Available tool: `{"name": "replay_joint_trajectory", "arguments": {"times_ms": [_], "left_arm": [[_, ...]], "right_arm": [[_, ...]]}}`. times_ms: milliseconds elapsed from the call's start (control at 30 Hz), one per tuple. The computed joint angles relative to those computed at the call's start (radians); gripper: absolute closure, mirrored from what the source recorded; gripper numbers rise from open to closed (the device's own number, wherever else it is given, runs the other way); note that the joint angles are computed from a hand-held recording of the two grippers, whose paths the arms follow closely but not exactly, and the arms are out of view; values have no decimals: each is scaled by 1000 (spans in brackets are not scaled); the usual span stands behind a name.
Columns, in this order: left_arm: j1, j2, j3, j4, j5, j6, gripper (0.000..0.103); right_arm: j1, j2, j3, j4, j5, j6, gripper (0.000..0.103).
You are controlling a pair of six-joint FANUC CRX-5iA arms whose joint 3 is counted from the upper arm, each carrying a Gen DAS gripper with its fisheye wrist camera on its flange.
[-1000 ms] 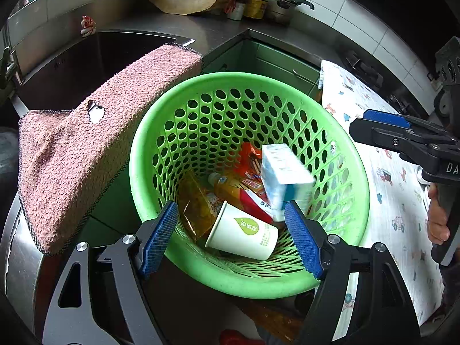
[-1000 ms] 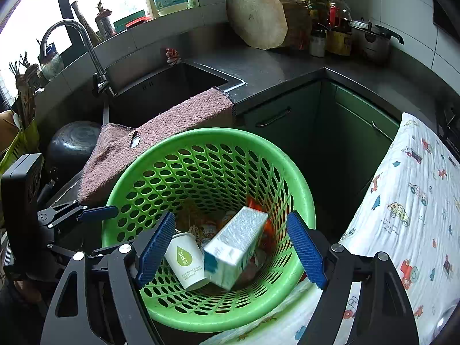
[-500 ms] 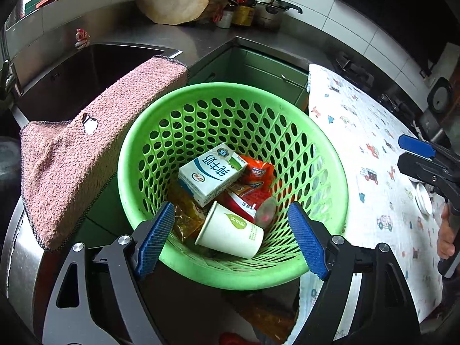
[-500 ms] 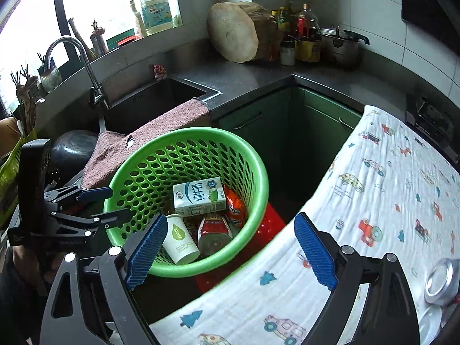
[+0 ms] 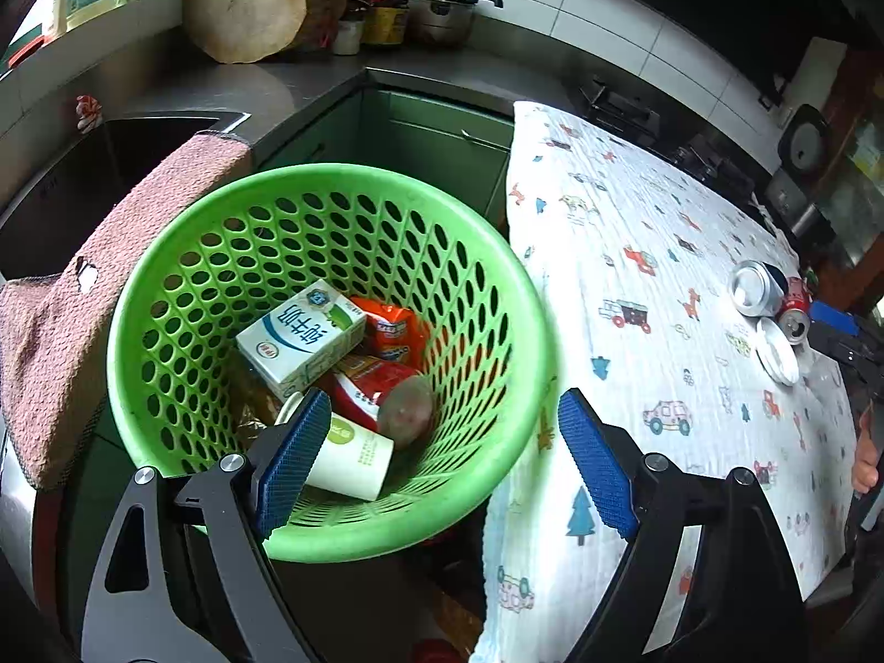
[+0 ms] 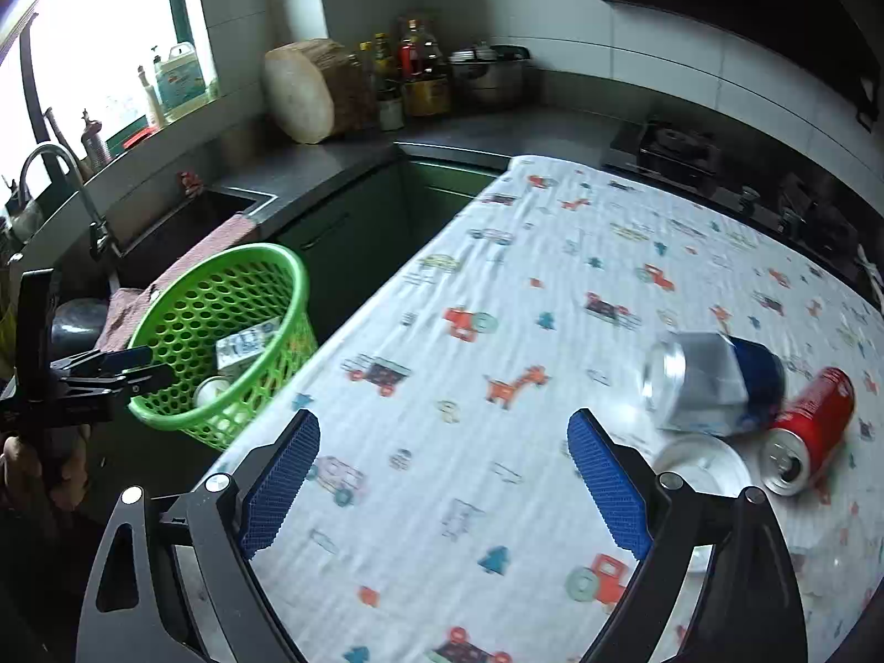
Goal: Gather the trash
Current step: 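Grasp the white plastic lid with the left tool while the right tool grasps the clear plastic cup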
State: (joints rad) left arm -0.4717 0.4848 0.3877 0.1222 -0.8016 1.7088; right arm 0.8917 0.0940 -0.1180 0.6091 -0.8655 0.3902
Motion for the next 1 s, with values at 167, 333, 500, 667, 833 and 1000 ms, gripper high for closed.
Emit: {"name": "replay_joint_trajectory", "arguments": {"times_ms": [167, 333, 500, 667, 833, 1000], "left_arm": [[-31, 40, 55, 16, -17, -23, 18], [-68, 91, 130, 22, -53, -38, 18], [-109, 146, 225, 16, -98, -39, 18], [-156, 224, 353, 17, -157, -44, 18], [-203, 337, 540, 31, -242, -60, 18], [-241, 498, 812, 62, -362, -68, 18]], "right_arm": [[-21, -138, -147, 48, -125, -107, 14], [-45, -253, -260, 66, -229, -165, 14], [-75, -335, -346, 50, -262, -173, 13], [-102, -370, -397, 27, -233, -147, 12], [-120, -370, -425, 35, -207, -100, 12], [-155, -376, -445, 15, -160, -65, 12]]}}
